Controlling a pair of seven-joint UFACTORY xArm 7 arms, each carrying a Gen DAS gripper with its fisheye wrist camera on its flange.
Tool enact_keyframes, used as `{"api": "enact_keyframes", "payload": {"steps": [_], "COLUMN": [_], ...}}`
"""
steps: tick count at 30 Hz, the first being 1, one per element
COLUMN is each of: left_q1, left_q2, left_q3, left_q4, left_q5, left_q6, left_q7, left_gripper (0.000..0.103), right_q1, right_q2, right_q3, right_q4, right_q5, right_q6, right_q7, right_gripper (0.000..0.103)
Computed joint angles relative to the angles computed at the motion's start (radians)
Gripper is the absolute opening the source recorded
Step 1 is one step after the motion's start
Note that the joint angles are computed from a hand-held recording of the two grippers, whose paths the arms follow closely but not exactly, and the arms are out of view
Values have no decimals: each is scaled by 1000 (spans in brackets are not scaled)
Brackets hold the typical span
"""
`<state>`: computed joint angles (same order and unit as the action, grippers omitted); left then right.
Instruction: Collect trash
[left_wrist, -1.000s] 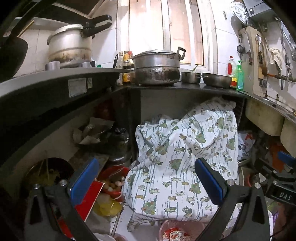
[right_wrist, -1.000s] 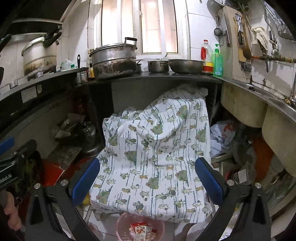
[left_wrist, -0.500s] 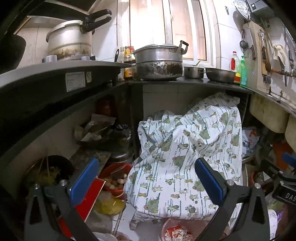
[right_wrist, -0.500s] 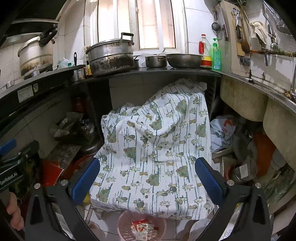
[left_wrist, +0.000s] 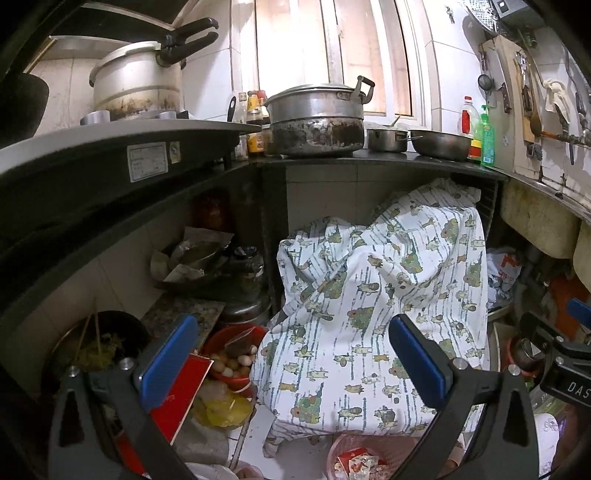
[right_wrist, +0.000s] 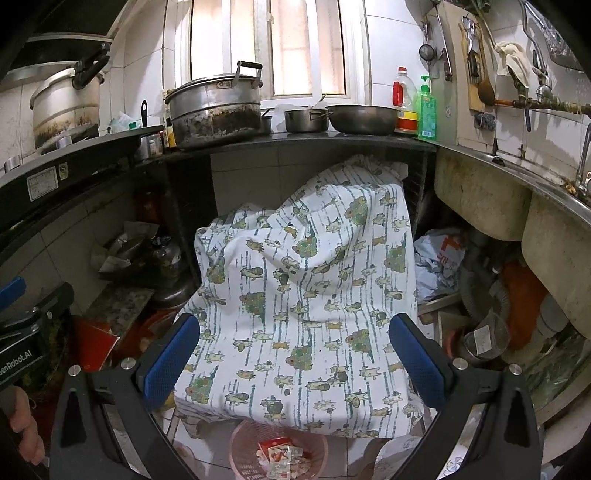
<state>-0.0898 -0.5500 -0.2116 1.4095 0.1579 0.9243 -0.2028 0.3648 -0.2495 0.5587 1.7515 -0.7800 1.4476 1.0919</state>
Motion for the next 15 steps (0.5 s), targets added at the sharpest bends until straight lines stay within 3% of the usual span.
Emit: {"api": "enact_keyframes", "payload": {"steps": [15], "left_q1": [3], "left_q2": [-1], "left_q3": [-3], "left_q4": [-1], "left_q5": [6], "left_q6": [-2], "left_q7": [-4], "left_gripper": [103], "right_q1": [-8], "right_q2": [-8], "right_q3": [-2], "right_q4": [-10], "right_q5": [14], "right_q6": [-11], "right_q7": [0], "right_gripper": [103]}}
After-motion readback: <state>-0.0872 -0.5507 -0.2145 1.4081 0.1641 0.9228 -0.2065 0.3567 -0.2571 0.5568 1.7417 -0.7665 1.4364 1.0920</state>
